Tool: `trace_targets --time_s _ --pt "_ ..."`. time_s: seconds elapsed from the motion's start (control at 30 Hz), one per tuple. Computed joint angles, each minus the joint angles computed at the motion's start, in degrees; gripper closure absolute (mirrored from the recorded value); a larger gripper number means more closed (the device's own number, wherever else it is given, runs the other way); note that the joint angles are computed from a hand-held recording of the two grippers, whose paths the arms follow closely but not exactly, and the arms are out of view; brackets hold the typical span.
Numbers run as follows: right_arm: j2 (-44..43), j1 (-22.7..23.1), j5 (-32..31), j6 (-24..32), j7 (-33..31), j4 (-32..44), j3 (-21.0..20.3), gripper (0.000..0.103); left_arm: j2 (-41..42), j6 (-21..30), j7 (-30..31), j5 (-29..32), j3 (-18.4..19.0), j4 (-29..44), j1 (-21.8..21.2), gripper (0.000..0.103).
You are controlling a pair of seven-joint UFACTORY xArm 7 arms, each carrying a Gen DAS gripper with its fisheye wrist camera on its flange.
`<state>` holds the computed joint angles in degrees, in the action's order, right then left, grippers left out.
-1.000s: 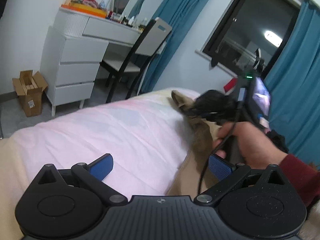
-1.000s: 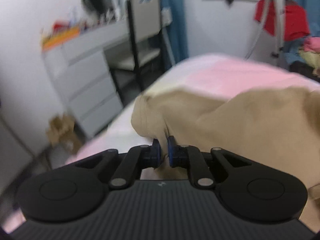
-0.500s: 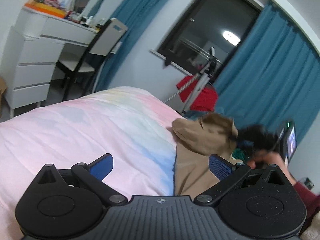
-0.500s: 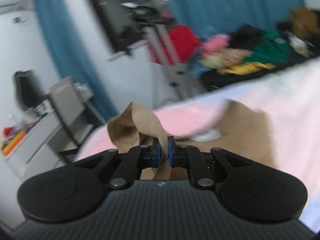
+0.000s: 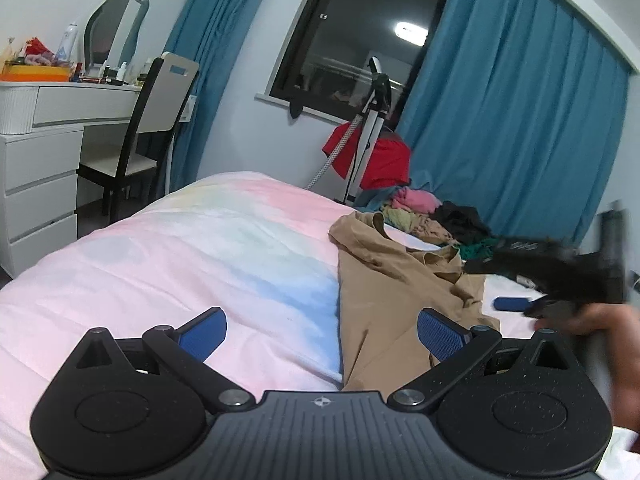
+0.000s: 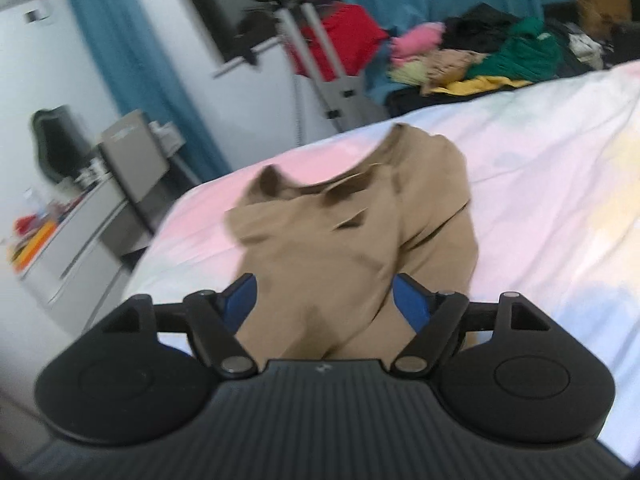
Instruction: Fold clothes
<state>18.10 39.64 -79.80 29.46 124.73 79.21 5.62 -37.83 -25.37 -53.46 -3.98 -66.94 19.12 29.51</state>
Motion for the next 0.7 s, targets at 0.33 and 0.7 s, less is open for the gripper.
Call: trace_targets --time_s 0.33,0.7 --pt "-16.09 5.52 4.09 13.46 -0.83 -12.52 11.61 0.026 -5.75 4.47 3.89 3.23 6.86 -2.31 -11.06 0.001" --pt "-26.03 2.69 3.86 15.95 15.48 -26.64 19.23 0.024 -0.98 21.05 1.88 5.82 34.40 -4.60 -36.84 0.001"
